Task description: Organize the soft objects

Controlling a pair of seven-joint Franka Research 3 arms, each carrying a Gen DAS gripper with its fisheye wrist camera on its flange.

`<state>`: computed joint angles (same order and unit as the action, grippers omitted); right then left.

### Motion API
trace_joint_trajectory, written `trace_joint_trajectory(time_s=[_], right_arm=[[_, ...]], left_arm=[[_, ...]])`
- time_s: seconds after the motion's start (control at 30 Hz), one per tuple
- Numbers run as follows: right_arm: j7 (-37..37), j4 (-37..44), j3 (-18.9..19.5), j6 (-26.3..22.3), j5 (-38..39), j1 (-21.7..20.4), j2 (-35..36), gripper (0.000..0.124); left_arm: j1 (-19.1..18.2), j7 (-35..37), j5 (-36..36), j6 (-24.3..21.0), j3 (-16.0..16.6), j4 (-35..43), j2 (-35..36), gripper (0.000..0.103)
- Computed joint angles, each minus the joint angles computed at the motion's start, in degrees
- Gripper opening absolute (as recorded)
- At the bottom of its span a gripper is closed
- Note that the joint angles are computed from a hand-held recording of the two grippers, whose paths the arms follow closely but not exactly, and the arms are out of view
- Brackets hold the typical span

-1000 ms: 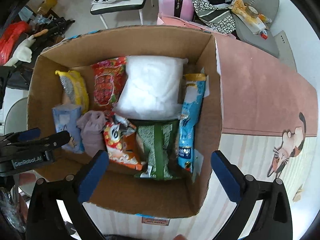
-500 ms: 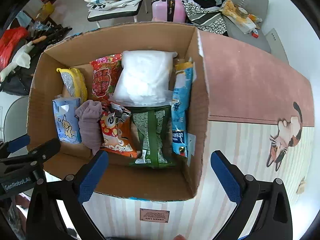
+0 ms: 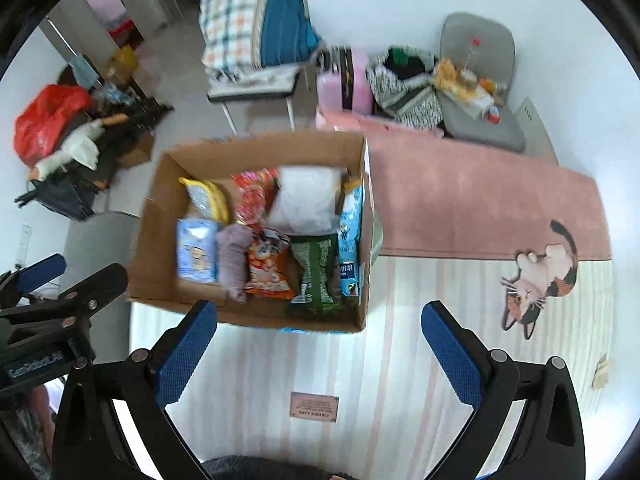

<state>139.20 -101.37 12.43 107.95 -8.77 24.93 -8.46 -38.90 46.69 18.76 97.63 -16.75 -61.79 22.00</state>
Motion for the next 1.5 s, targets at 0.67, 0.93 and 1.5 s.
trace_joint_trajectory(time_s=[0.67,0.93,1.5], right_arm=[[4.37,9.13,8.33,-10.37,-9.72,-0.5,-9.7,0.103],[5.12,10.91,10.68,-14.07,-12.14,-0.9,-10.69,0.103],[5.38,10.81,10.51,-17.37,-13.87,-0.16,-9.19,0.103]], left_arm=[[-2.65,-6.34,9.16,-0.43,-3.49,-3.42,-12.37,0.102],[-2.6,-7.92,10.17,-0.71,-4.33,-5.5,-14.1,0.102],[-0.45,-9.01,7.26,0.01,-5.37,-10.62,-15.95,0.102]])
